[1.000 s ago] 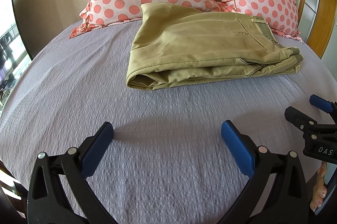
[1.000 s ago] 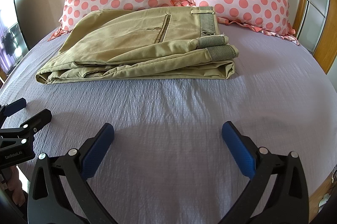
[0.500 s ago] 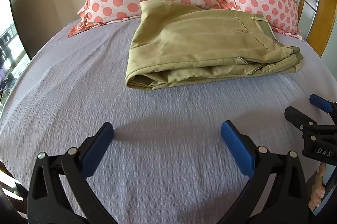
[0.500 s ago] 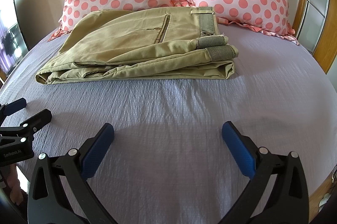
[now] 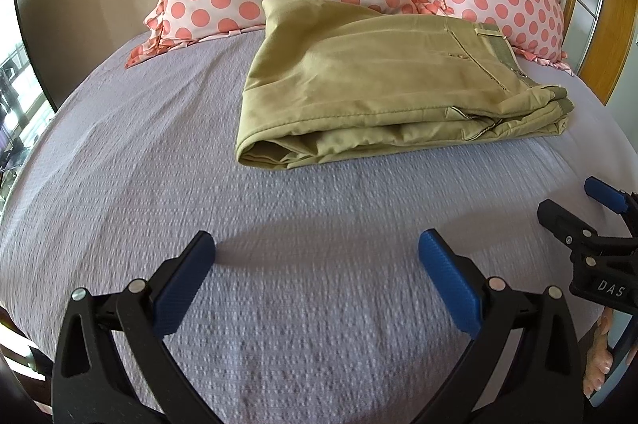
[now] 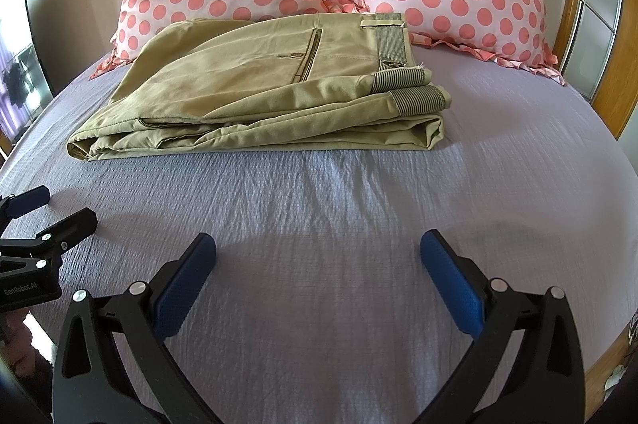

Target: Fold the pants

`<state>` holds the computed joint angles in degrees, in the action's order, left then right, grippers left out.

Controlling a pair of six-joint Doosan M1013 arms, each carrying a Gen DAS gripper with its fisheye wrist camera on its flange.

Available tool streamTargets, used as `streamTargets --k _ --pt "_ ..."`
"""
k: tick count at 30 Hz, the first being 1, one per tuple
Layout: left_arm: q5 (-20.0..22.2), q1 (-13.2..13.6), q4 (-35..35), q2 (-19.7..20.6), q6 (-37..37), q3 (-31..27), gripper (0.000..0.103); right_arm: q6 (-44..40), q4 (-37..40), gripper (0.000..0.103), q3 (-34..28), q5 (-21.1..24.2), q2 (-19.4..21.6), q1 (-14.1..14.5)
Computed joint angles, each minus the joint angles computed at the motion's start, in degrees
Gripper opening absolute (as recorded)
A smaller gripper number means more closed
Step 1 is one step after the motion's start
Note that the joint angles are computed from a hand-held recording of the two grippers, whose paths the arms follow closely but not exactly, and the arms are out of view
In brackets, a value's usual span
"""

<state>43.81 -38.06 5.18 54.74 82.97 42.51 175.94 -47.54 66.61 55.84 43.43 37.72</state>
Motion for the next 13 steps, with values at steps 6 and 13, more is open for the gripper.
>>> streamTargets --k 6,13 --pt "0.49 -0.10 0.34 0.26 -0.44 -0.48 0.101 -0.06 0.02 0.102 -0.01 -0.04 0.00 0.00" --pt "-1.80 -0.21 0.83 -0.32 -0.79 1.13 0.101 -0.09 0.01 0.102 0.03 -0.10 -0.03 -0.02"
